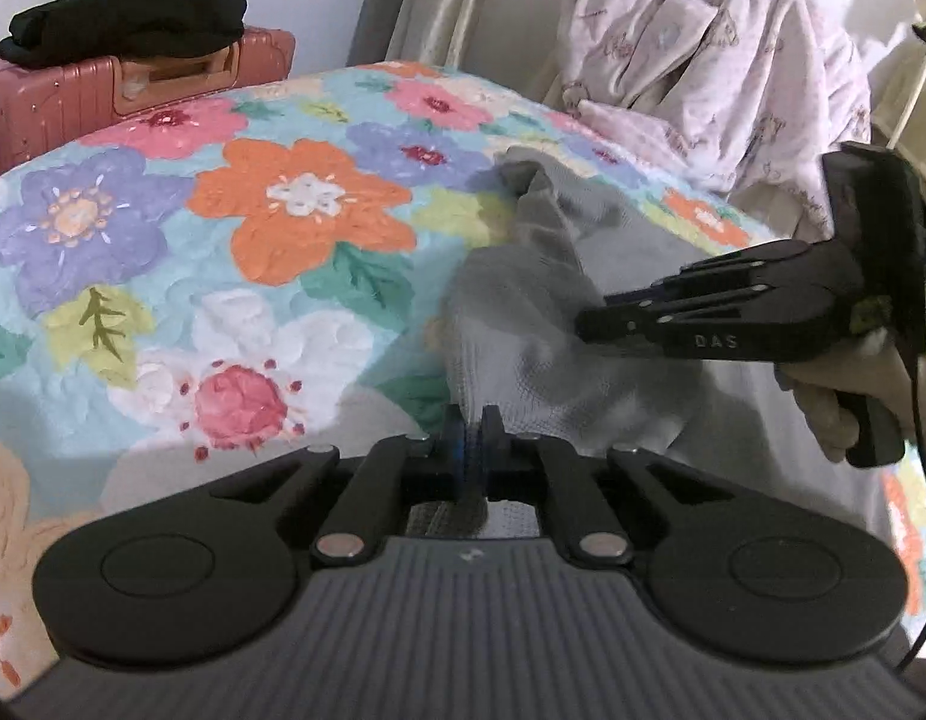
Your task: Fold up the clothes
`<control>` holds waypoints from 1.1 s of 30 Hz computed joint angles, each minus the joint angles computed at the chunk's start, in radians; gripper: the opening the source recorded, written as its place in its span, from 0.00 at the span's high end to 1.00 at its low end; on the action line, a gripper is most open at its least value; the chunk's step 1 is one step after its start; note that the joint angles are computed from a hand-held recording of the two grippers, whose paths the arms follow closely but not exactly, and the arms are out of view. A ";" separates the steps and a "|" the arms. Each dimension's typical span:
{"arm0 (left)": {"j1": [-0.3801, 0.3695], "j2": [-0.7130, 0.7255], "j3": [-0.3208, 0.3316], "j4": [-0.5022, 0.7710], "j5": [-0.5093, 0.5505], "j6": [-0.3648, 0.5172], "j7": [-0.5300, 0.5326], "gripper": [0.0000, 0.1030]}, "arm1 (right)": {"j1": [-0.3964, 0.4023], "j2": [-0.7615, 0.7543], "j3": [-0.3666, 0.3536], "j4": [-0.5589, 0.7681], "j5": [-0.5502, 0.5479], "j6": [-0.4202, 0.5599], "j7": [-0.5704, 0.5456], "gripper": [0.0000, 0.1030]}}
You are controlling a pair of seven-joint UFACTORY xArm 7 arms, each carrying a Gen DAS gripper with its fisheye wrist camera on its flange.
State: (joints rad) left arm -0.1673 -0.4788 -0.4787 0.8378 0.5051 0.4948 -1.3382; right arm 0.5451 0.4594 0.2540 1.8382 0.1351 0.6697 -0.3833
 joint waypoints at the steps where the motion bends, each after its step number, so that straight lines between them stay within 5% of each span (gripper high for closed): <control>1: 0.002 -0.008 0.000 0.000 0.002 0.002 -0.004 0.96 | 0.001 -0.026 0.003 -0.033 -0.001 -0.043 -0.009 0.89; 6: 0.026 -0.065 -0.002 -0.011 0.007 -0.011 -0.027 0.96 | 0.046 -0.054 -0.013 -0.003 -0.095 -0.111 -0.019 0.89; 13: 0.089 -0.149 -0.030 -0.031 0.007 0.008 -0.033 0.96 | 0.148 0.099 -0.063 0.303 -0.226 0.053 -0.027 0.90; 16: 0.107 -0.183 -0.028 -0.059 -0.006 -0.012 -0.045 0.96 | 0.153 0.076 -0.070 0.223 -0.228 -0.051 -0.002 0.90; 21: 0.172 -0.255 -0.060 -0.089 -0.003 0.008 -0.055 0.96 | 0.191 0.184 -0.081 0.363 -0.257 -0.055 0.013 0.90; 22: 0.199 -0.287 -0.077 -0.090 0.005 0.043 -0.069 0.98 | 0.187 0.208 -0.066 0.397 -0.239 -0.068 -0.006 0.86; 25: 0.253 -0.397 -0.096 -0.113 0.019 0.157 -0.093 1.00 | 0.202 0.276 -0.069 0.513 -0.194 -0.066 0.009 0.46; 29: 0.233 -0.521 -0.051 -0.194 -0.022 0.301 -0.086 1.00 | 0.194 0.312 -0.068 0.590 -0.119 0.000 0.087 0.43; 33: 0.143 -0.613 0.084 -0.347 -0.127 0.167 -0.102 0.98 | 0.175 0.321 -0.073 0.604 -0.065 0.097 0.178 0.43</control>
